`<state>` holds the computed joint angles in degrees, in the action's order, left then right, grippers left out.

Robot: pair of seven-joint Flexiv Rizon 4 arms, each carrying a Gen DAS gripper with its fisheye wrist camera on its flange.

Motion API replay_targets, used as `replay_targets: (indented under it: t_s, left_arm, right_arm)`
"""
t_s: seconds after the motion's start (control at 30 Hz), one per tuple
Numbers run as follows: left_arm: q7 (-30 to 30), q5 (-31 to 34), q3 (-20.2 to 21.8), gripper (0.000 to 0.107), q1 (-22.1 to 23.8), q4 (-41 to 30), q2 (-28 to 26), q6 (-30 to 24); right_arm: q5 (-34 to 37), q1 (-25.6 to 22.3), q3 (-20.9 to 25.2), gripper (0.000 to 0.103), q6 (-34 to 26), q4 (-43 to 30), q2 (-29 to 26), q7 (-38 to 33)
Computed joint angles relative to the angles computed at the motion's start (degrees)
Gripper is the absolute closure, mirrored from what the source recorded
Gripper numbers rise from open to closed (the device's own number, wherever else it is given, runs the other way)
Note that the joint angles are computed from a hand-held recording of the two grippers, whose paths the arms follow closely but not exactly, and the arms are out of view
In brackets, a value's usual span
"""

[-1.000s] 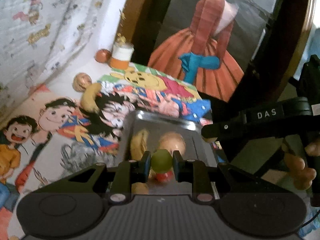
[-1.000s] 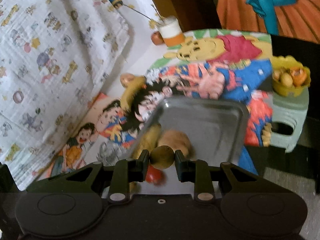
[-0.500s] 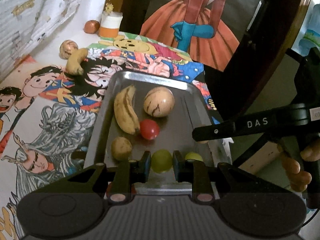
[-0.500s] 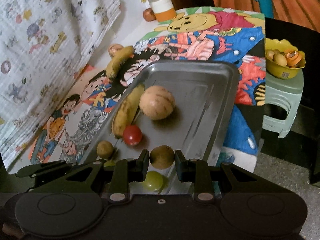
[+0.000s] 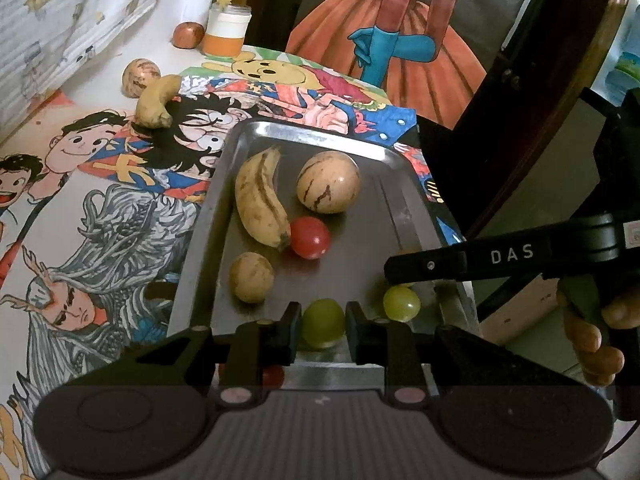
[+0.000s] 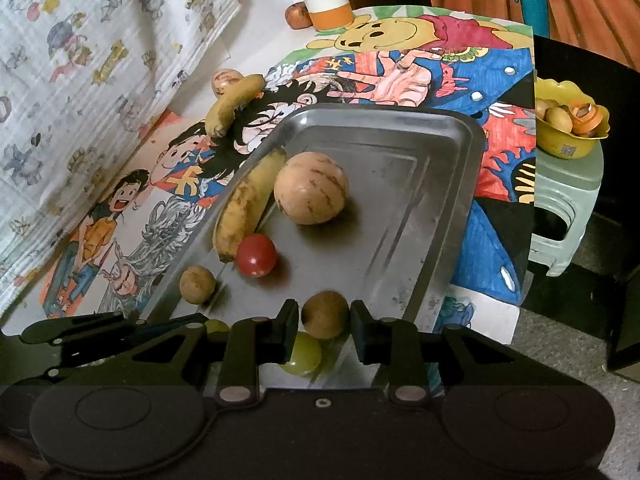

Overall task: Organize fruits
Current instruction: 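Carry brown fruit and grape onto the tray and open both tools, then move both tools back toward the fruits beside the wall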

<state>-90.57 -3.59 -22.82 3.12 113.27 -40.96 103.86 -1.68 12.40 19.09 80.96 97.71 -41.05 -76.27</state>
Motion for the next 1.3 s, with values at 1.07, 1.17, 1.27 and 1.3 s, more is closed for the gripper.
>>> replay_targets:
  t_s: [1.07,1.17,1.27,1.3]
  left_arm:
    - [-12.5,10.0,-0.5,0.004,9.6,13.3,10.4,5.7]
    - [-11.6,10.8,-4.2,0.004,13.8,14.7,10.5,3.4]
    - [-10.2,9.9,-3.3,0.004,13.4,15.9,11.5,3.0]
    - [-9.9,9.5,-2.7,0.004,12.9,16.2,11.8,2.9]
  right_arm:
    - [-8.5,14.3,-14.5,0.003,10.1,19.9,13.3,19.8]
    - [-9.6,15.0,-14.5,0.002,7.9,20.6,14.0,22.7]
    - [-10.2,13.5,-12.0,0.001,5.8,20.7,14.3,23.5]
    - [-10.4,13.2,-11.4,0.001,4.9,20.6,14.4,23.7]
